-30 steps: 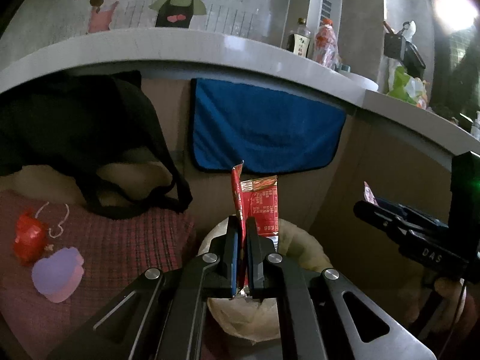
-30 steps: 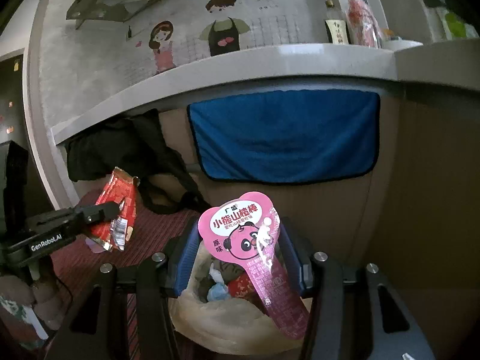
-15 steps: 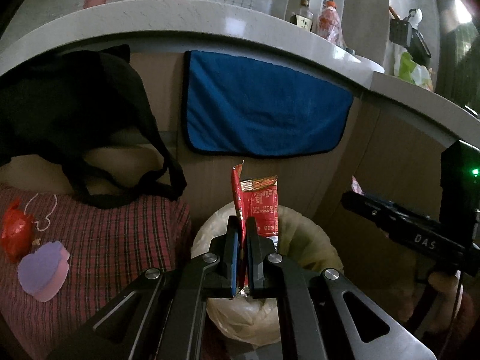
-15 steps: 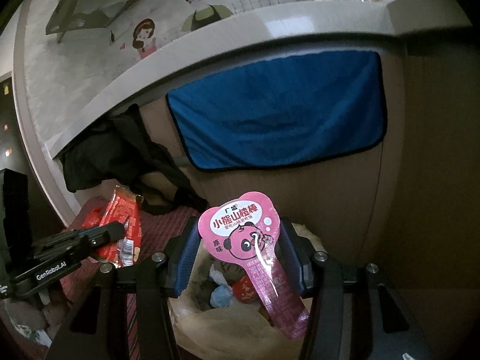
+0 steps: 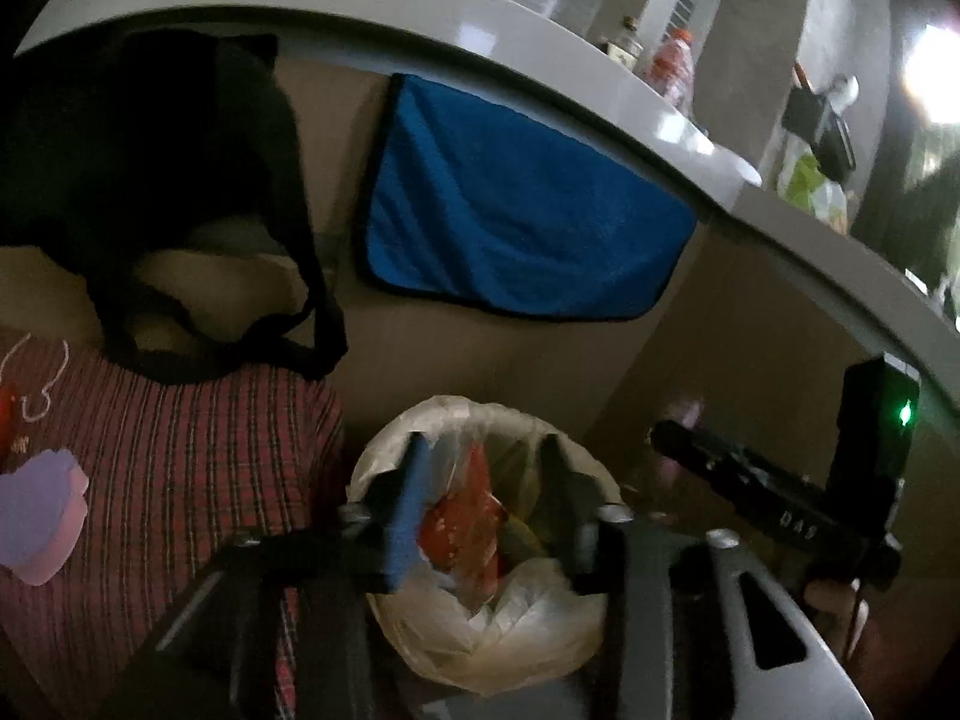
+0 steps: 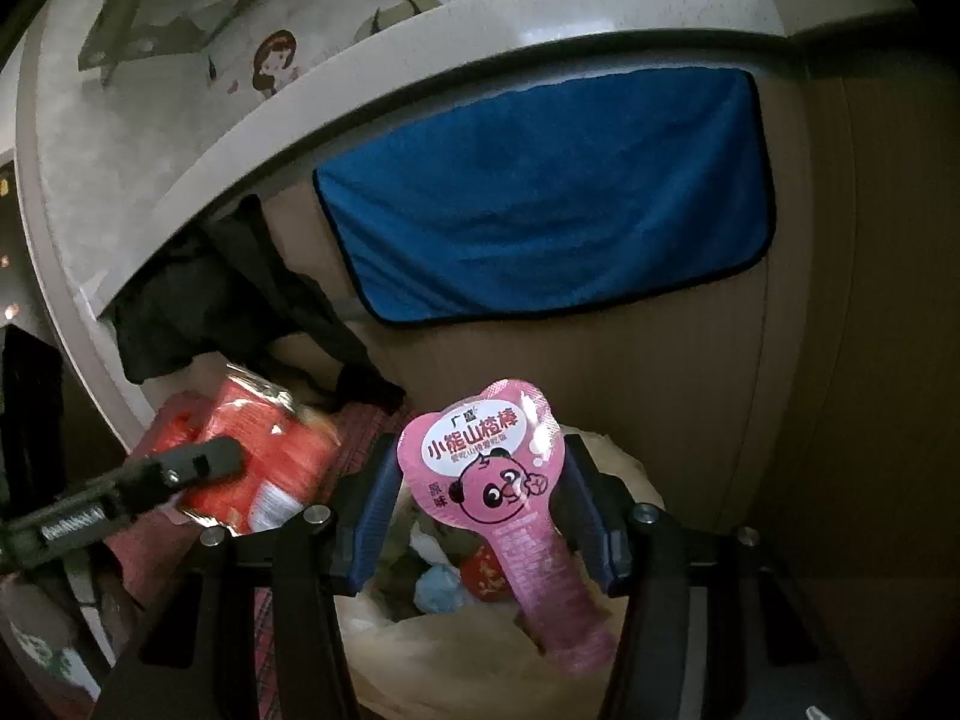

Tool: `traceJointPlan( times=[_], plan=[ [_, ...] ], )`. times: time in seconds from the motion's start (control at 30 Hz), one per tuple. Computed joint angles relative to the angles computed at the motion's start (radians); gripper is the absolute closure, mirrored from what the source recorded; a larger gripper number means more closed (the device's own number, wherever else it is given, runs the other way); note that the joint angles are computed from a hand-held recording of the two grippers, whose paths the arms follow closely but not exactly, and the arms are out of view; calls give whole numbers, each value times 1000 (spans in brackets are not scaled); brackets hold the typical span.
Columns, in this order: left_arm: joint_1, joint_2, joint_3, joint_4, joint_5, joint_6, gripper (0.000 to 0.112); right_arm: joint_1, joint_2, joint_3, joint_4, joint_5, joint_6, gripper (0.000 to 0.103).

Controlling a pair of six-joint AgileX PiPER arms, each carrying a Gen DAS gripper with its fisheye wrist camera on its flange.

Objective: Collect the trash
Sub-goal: 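Open both grippers over the bin to drop the wrappers, then move both grippers back toward the red plastic bag and purple sponge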

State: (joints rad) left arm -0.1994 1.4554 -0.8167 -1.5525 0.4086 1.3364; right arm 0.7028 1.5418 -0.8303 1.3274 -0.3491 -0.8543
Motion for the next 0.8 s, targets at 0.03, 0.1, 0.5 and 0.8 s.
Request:
traceJointPlan(
  times=[0.03, 0.1, 0.5, 0.8],
  plan=[
    [13, -8, 3, 8, 8, -12, 67, 5, -2, 1, 6, -3, -3, 52],
    [38, -35, 14, 23, 14, -34, 66, 25, -12, 5, 18, -21, -16, 49],
    [456, -296, 146, 221, 205, -131, 60, 259, -26, -107, 347, -251, -355, 48],
    [1061, -225, 144, 234, 509, 59, 57, 451, 183, -374, 405, -339, -440, 48]
  ],
)
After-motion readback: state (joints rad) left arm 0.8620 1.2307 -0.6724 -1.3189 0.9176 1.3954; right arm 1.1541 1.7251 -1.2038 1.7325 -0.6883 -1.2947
